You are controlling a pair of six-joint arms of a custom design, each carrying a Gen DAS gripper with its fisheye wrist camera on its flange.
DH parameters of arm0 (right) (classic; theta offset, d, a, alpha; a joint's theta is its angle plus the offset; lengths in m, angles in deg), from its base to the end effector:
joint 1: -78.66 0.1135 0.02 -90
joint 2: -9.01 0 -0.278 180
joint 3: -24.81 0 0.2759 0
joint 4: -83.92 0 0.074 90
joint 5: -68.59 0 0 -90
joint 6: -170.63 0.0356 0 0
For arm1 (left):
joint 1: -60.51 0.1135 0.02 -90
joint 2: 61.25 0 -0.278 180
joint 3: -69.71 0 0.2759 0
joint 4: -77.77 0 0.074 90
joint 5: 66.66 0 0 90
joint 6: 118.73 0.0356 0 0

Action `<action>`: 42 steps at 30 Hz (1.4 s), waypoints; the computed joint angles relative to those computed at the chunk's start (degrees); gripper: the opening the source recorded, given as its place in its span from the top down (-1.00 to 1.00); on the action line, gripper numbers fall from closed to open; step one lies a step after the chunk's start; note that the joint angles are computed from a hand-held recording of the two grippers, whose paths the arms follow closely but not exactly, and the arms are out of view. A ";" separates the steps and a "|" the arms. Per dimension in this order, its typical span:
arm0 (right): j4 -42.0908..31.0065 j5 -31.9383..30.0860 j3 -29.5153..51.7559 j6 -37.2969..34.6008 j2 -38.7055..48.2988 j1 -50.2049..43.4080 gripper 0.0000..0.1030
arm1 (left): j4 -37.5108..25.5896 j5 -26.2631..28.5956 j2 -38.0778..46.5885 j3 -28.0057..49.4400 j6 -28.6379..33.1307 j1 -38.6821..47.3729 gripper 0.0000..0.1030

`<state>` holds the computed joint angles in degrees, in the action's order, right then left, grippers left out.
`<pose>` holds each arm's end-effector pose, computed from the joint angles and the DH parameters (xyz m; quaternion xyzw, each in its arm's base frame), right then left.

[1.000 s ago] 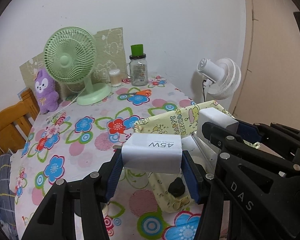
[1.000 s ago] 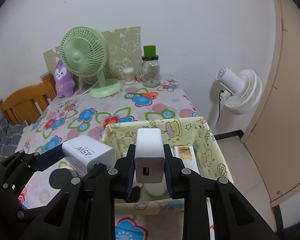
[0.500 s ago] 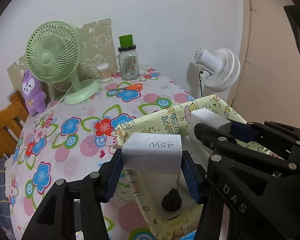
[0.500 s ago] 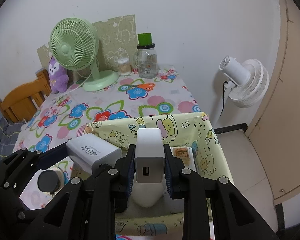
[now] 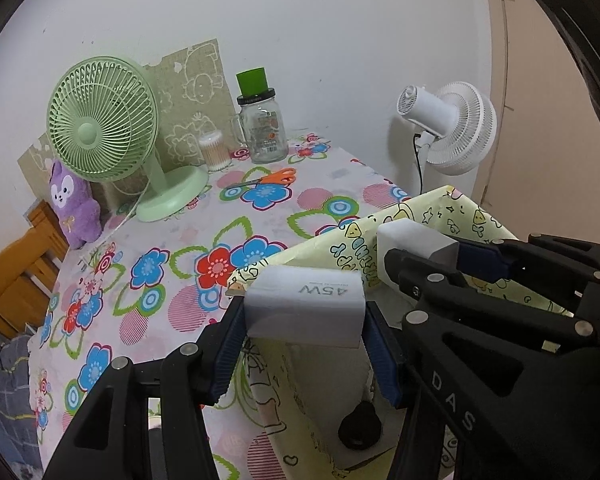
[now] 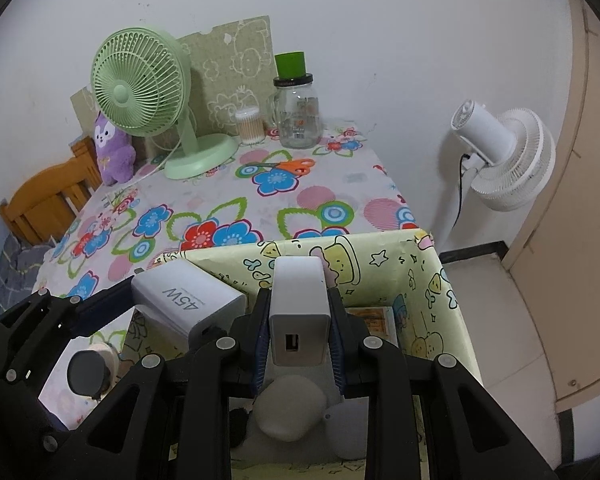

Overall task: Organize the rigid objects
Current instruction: 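Lower both chargers into the box and open both tools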

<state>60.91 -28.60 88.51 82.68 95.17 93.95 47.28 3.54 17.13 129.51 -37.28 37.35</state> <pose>0.3201 0.0921 0.2075 -0.1301 0.9147 0.1144 0.3651 0.2768 -0.1053 0.2167 0.0577 0.9231 0.0609 0.3753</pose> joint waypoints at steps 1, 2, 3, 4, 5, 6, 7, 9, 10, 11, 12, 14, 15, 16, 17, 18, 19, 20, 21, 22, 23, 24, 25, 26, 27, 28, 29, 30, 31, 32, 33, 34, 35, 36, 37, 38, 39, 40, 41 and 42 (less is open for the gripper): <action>-0.08 -0.22 0.23 -0.04 0.41 -0.14 0.45 | -0.07 -0.17 0.38 0.23 -0.14 -0.11 -0.14; -0.11 -0.71 0.41 0.08 0.78 -0.37 0.45 | -0.05 -0.42 0.65 0.37 -0.14 -0.22 -0.14; -0.20 -0.98 0.55 0.24 1.07 -0.60 0.44 | -0.09 -0.52 1.01 0.56 -0.18 -0.35 -0.14; -0.21 -1.07 0.62 0.40 1.28 -0.78 0.44 | -0.15 -0.08 1.25 0.71 -0.26 -0.33 -0.14; -0.26 -1.07 0.70 0.38 1.53 -0.93 0.44 | -0.38 0.80 1.63 1.05 -0.30 -0.11 -0.15; -0.53 -0.82 0.89 0.19 1.89 -0.93 0.44 | -0.90 2.18 2.00 1.41 -0.60 0.20 -0.16; -0.71 -0.75 1.03 0.13 2.17 -0.90 0.44 | -1.92 4.69 2.68 2.13 -1.24 0.89 -0.16; -0.91 -1.54 1.18 0.28 2.61 -1.19 0.44 | -2.34 5.80 3.32 2.63 -1.85 0.95 -0.16; -0.96 -2.01 1.24 0.41 2.73 -1.46 0.44 | -2.23 5.48 3.41 2.66 -1.83 0.77 -0.16; -1.09 -2.19 1.34 0.51 2.90 -1.59 0.44 | -2.18 5.57 3.48 2.69 -1.83 0.71 -0.21; -1.31 -2.27 1.45 0.54 3.02 -1.61 0.44 | -2.33 5.80 3.64 2.82 -1.95 0.71 -0.24; -1.66 -2.67 1.58 0.73 3.15 -1.67 0.44 | -2.67 5.67 3.74 3.00 -2.12 0.52 -0.28; -1.82 -2.85 1.62 0.80 3.14 -1.73 0.44 | -2.68 5.61 3.77 3.01 -2.15 0.52 -0.30; -2.02 -2.98 1.69 0.83 3.15 -1.80 0.43 | -2.57 5.61 3.78 2.96 -2.14 0.54 -0.35; -2.20 -3.00 1.79 0.78 3.14 -1.86 0.43 | -2.59 5.39 3.75 2.93 -2.18 0.41 -0.42; -2.57 -2.91 1.89 0.69 3.06 -1.92 0.42 | -2.76 5.17 3.73 2.97 -2.32 0.28 -0.46; -2.33 -2.64 1.68 0.62 2.86 -1.86 0.41 | -2.76 5.56 3.51 2.86 -2.33 0.28 -0.49; -2.25 -2.18 1.43 0.65 2.47 -1.82 0.30 | -2.86 5.79 3.30 2.81 -2.38 0.27 -0.54; -2.34 -1.65 1.22 1.12 2.04 -1.85 0.02 | -2.79 6.19 2.86 2.58 -2.49 0.31 -0.56; -2.41 -1.40 0.97 1.99 1.67 -1.97 -0.19 | -2.60 6.12 2.19 2.20 -2.63 0.21 -0.58; -2.16 -1.57 0.47 2.89 1.09 -2.20 -0.47 | -2.38 6.01 1.54 1.87 -2.70 0.07 -0.58; -1.81 -2.03 -0.11 3.50 0.39 -2.44 -0.49 | -1.66 6.03 0.25 1.07 -2.60 -0.08 -0.59; -1.59 -1.97 -0.73 3.72 -0.64 -2.47 -0.49 | -1.69 5.81 -0.36 0.84 -2.55 -0.22 -0.64; -1.53 -1.33 -1.09 3.77 -1.33 -2.29 -0.53 | -1.76 5.52 -0.92 0.63 -2.56 -0.34 -0.69; -1.48 -0.65 -1.48 3.81 -2.09 -2.05 -0.55 | -1.82 5.38 -1.47 0.39 -2.64 -0.42 -0.71; -1.49 -0.19 -1.99 3.73 -3.11 -1.84 -0.56 | -2.01 5.41 -2.17 0.11 -2.69 -0.42 -0.73; -1.61 0.02 -2.32 3.79 -3.82 -1.69 -0.58 | -2.22 5.52 -3.04 -0.23 -2.66 -0.41 -0.75; -1.78 0.23 -2.64 3.96 -4.55 -1.55 -0.59 | -2.37 5.43 -3.87 -0.58 -2.73 -0.51 -0.76; -1.94 0.56 -3.05 4.22 -5.40 -1.28 -0.60 | -2.49 5.18 -4.65 -0.96 -2.80 -0.64 -0.79; -2.03 0.81 -3.39 4.36 -6.10 -1.09 -0.62 | -2.67 5.05 -5.34 -1.27 -2.79 -0.69 -0.81; -2.16 1.21 -3.92 4.62 -7.16 -0.73 -0.64 | -2.83 5.10 -6.63 -1.88 -2.63 -0.69 -0.82; -2.36 1.44 -4.15 4.77 -7.81 -0.46 -0.65 | -2.82 5.21 -7.34 -2.26 -2.46 -0.61 -0.82; -2.51 1.80 -4.57 4.98 -8.67 -0.07 -0.67 | -2.83 5.12 -8.34 -2.80 -2.31 -0.69 -0.83; -2.87 2.43 -4.97 5.27 -9.69 0.50 -0.69 | -3.05 4.90 -9.54 -3.35 -2.21 -0.79 -0.83; -3.19 3.01 -5.13 5.53 -10.34 1.02 -0.70 | -3.38 4.88 -10.70 -3.84 -2.16 -0.79 -0.84; -3.39 3.42 -5.42 5.72 -11.06 1.42 -0.72 | -3.60 5.02 -11.41 -4.14 -2.15 -0.71 -0.86; -3.58 4.01 -5.86 5.99 -12.09 2.06 -0.72 | -3.98 5.36 -12.77 -4.71 -2.15 -0.47 -0.87; -3.66 4.47 -6.11 6.20 -12.66 2.54 -0.73 | -4.26 5.38 -13.74 -5.13 -2.15 -0.39 -0.89; -3.86 5.28 -6.51 6.56 -13.60 3.31 -0.74 | -4.55 5.35 -14.72 -5.56 -2.02 -0.27 -0.91; -4.15 5.84 -6.86 6.78 -14.50 3.82 -0.75 | -4.74 5.30 -15.45 -5.89 -1.91 -0.19 -0.92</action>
<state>56.76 -22.76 81.65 89.45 80.67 97.77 42.54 8.84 1.68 123.62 -39.19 37.16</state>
